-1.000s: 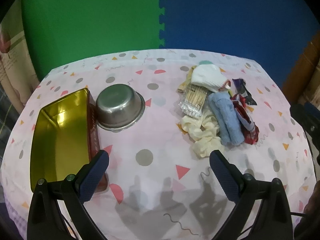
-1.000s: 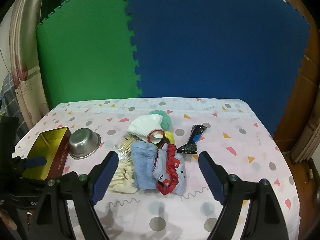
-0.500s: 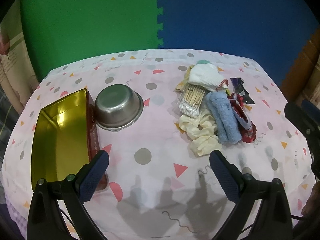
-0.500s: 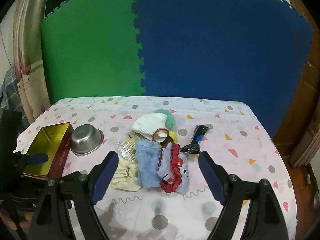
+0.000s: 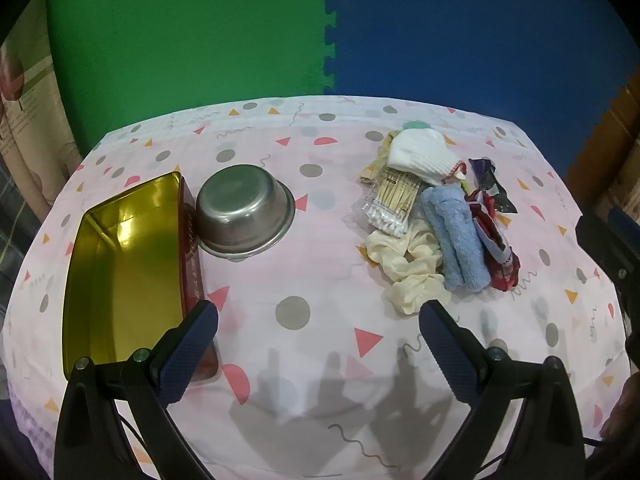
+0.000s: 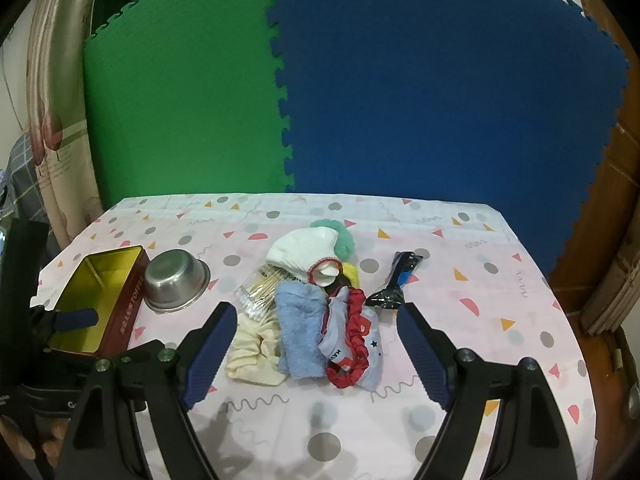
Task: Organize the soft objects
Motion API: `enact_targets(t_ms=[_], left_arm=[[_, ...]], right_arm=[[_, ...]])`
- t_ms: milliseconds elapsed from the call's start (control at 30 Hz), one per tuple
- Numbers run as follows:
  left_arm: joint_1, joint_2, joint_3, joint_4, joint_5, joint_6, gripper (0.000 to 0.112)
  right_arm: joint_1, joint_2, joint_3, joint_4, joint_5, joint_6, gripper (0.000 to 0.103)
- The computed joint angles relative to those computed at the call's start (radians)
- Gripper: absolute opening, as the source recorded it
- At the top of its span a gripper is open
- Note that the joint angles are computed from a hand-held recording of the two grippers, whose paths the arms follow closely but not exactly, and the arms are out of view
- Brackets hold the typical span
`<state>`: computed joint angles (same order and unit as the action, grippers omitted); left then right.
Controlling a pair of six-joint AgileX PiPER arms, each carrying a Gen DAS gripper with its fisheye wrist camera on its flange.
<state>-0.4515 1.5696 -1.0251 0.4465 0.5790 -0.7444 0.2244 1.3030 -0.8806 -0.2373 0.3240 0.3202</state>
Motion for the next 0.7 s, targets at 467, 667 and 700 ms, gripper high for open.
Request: enact_targets(t_ms=[467, 667, 700], left_arm=[[-0.003, 0.001, -0.003, -0.003, 0.003, -0.004, 0.100], [-0.003, 0.002, -0.004, -0.005, 0.003, -0.004, 0.100], [-0.003, 0.002, -0.005, -0.004, 0.005, -0.004, 0.100]], right_arm=[[0.009, -0.004, 0.012, -0.006, -0.006, 0.008, 0.084], [0.016, -0.003, 0.017, -0.018, -0.018, 0.021, 0.084], [0.019, -0.003, 0.018, -0.024, -0.018, 0.029, 0.084]])
